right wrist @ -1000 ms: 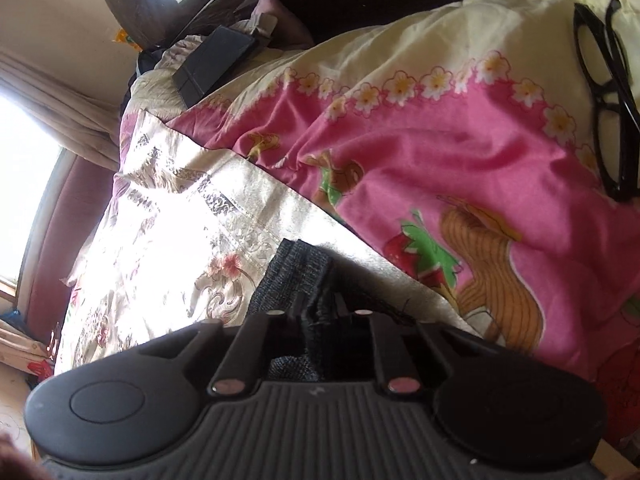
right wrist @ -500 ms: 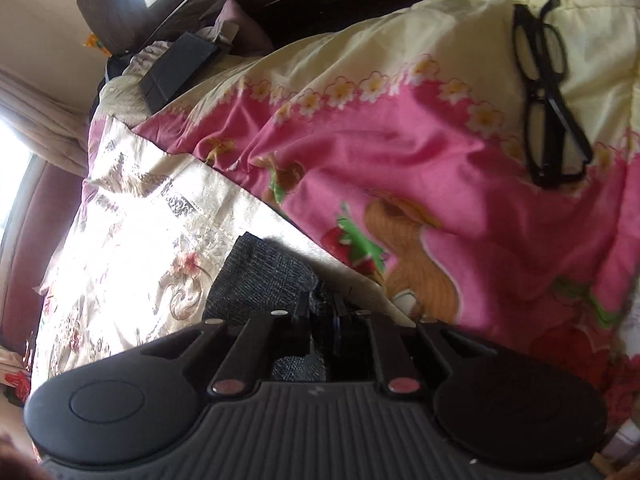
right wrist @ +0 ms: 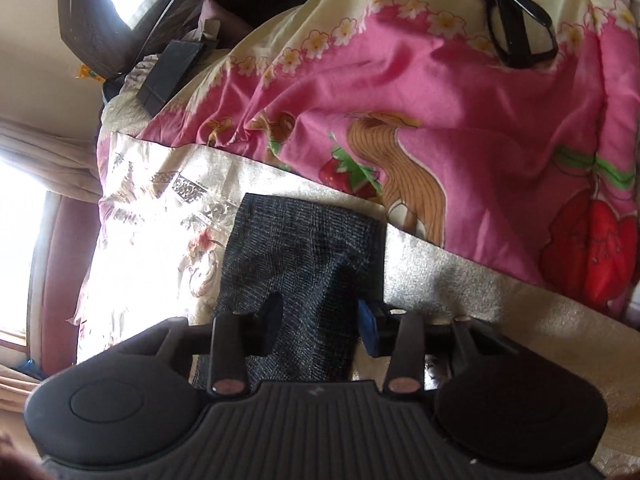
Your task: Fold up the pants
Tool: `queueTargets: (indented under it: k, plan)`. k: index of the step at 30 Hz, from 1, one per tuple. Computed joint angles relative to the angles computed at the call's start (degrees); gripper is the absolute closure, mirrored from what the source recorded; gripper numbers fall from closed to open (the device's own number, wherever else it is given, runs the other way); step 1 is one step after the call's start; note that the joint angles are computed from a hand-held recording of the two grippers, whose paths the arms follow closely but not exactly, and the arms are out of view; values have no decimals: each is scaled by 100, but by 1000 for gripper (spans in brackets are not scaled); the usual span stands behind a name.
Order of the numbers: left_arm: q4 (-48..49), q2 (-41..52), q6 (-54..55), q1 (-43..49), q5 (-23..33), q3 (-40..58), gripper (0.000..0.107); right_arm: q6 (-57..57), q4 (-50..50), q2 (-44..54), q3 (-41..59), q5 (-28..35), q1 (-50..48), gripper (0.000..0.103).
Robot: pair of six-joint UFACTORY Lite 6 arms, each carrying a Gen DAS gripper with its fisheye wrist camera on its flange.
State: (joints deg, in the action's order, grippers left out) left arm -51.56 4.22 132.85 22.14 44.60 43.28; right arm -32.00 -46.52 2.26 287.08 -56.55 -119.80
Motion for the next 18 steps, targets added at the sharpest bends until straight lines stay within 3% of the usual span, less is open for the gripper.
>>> queueTargets:
  k: [5, 7, 9, 12, 15, 18]
  plan:
    - [5, 77, 66, -12, -4, 36, 63, 226, -123, -230, 159, 306, -201, 71]
    - [21, 63, 120, -30, -7, 52, 62, -108, 20, -190, -13, -115, 154, 74]
    - [49, 137, 80, 10, 65, 113, 62, 273, -24, -89, -7, -421, 586, 73]
    - [0, 261, 20, -91, -48, 124, 62, 1107, -631, -354, 184, 10, 451, 70]
    - [-98, 227, -41, -234, -155, 74, 62, 1869, -1461, -976, 221, 892, -219, 72]
    - [-210, 199, 35, -296, -210, 14, 62, 2040, -1670, -963, 196, 964, -331, 68]
